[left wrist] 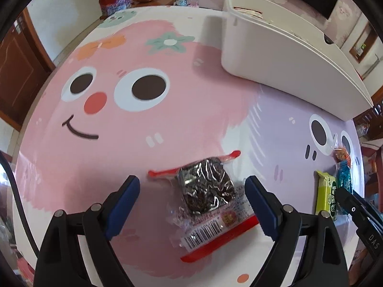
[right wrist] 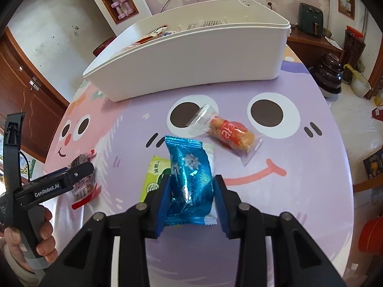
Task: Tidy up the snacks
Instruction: 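Grasp the dark candy pack with the left tool while the right tool grasps the blue wrapper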
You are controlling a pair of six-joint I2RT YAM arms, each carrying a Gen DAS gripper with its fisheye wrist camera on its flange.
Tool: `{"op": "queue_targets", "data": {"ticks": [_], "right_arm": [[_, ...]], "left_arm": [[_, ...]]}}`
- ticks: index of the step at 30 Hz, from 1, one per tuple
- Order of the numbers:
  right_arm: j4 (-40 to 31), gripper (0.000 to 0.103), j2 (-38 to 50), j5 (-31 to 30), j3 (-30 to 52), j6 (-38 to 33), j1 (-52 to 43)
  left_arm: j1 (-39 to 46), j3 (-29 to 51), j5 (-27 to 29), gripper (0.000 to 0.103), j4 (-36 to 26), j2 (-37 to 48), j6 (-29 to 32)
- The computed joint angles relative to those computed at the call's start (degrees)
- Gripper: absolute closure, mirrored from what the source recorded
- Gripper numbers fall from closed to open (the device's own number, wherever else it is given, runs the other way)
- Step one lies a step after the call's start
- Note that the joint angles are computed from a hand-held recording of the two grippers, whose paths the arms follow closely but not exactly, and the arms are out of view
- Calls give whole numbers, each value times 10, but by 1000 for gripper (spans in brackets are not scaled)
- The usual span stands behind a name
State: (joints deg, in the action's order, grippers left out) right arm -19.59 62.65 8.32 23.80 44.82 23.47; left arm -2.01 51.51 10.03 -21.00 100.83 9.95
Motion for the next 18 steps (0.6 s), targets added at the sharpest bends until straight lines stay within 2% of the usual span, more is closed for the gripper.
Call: {"op": "queue_targets", "data": {"ticks": [4, 6, 9, 12, 18], "right_arm": [[2, 71, -10, -4, -6, 9, 2], [5, 73, -16, -7, -11, 15, 3], [11, 75, -22, -14, -17, 23, 6], [11, 76, -26, -11, -19, 29, 15], [-7, 77, -36, 8, -13, 44, 43]], "left_arm": [[8, -6, 6, 23, 1, -9, 10], [12, -9, 15, 37, 0, -14, 17], [17, -14, 34, 50, -5, -24, 30], [16, -19, 47, 54, -1, -34, 31], [17, -31, 52, 56, 8, -48, 46]]}}
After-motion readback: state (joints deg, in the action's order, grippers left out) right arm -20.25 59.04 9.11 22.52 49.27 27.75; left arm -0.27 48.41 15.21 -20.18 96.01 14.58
